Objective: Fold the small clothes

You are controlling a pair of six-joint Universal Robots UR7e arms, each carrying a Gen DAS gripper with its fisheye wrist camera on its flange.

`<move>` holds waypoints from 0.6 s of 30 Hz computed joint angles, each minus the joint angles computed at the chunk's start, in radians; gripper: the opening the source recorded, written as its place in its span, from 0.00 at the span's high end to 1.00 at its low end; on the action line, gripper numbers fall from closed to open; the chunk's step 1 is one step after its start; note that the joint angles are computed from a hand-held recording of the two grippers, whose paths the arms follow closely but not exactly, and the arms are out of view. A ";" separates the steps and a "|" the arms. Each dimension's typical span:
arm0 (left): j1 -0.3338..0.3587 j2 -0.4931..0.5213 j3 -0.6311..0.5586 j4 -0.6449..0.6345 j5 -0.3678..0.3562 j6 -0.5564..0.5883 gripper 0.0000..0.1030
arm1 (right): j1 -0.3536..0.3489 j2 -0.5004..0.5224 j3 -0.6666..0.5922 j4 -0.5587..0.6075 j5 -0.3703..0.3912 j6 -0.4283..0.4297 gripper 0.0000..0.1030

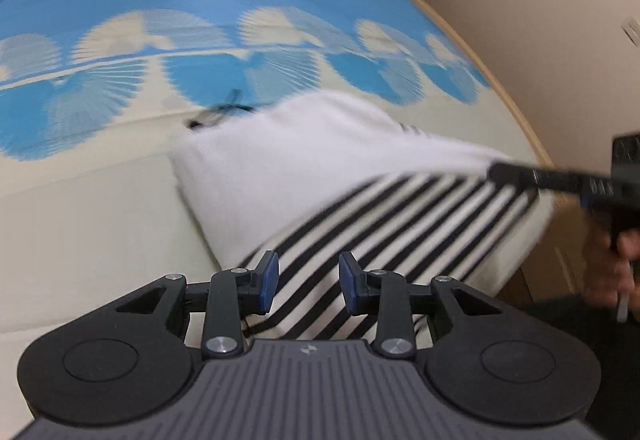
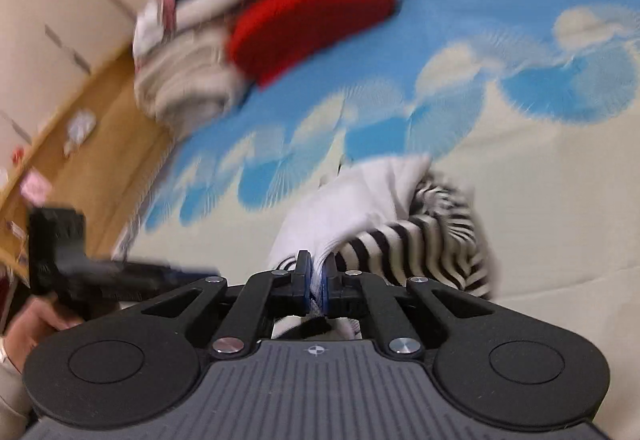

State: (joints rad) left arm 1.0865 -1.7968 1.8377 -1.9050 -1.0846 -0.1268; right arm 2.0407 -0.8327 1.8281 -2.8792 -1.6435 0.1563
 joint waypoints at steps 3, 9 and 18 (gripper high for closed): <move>-0.014 0.033 0.010 0.028 -0.023 0.044 0.66 | -0.028 -0.075 0.065 0.018 -0.058 0.011 0.96; -0.018 0.095 0.068 0.068 0.039 0.106 0.62 | -0.044 -0.080 0.058 0.312 -0.240 -0.011 0.96; 0.043 0.127 0.055 0.067 0.071 0.071 0.60 | -0.008 0.058 -0.019 0.363 -0.315 -0.113 0.94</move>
